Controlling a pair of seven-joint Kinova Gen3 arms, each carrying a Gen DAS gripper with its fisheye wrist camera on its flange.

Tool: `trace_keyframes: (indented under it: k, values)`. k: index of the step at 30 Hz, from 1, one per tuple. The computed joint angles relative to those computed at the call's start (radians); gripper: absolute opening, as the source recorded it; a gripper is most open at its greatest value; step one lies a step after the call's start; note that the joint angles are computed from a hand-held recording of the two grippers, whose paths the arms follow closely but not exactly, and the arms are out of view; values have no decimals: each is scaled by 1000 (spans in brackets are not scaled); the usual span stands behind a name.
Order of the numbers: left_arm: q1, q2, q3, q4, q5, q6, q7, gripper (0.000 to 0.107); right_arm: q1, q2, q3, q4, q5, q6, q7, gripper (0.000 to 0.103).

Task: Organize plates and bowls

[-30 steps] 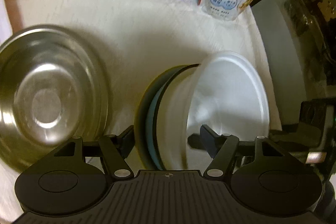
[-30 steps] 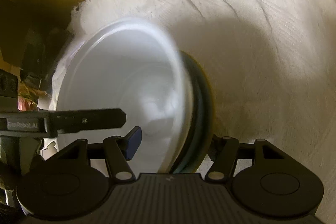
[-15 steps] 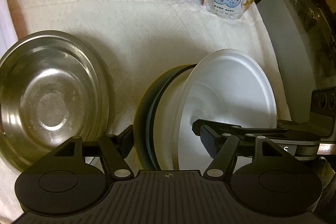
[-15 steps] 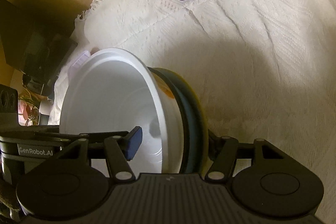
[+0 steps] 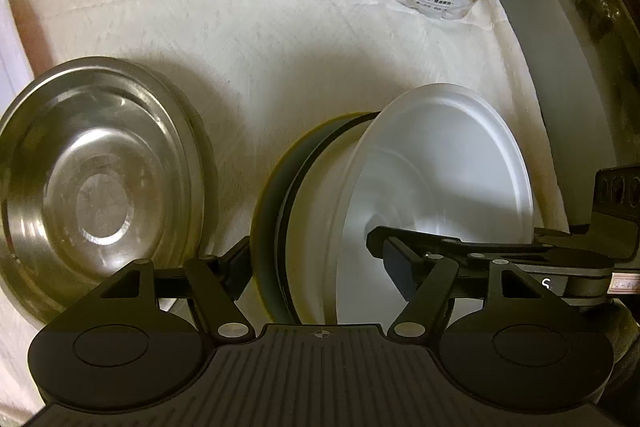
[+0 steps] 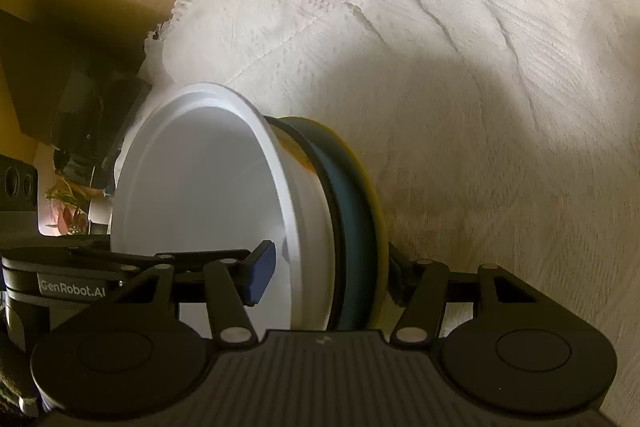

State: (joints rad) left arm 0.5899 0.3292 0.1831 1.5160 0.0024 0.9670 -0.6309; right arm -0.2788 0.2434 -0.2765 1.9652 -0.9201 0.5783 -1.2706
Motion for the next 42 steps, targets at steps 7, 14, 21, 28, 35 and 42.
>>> trace_keyframes:
  k: [7, 14, 21, 28, 35, 42]
  values:
    - [-12, -16, 3, 17, 21, -13, -2, 73, -14, 6, 13, -19, 34, 14, -57, 58]
    - [-27, -46, 11, 56, 45, -60, -9, 73, -41, 0, 30, -65, 142, 47, -175, 58]
    - [-46, -94, 19, 99, 68, -108, -34, 73, -80, -21, 46, -115, 273, 89, -306, 57]
    - [-111, -206, 24, 168, 124, -131, -107, 73, -160, -53, 61, -211, 456, 152, -488, 57]
    - [-213, -370, -5, 232, 160, -74, -203, 73, -288, -21, 43, -393, 641, 210, -663, 57]
    - [-339, -507, -115, 408, 328, -79, -409, 73, -446, 145, 47, -664, 784, 325, -808, 57]
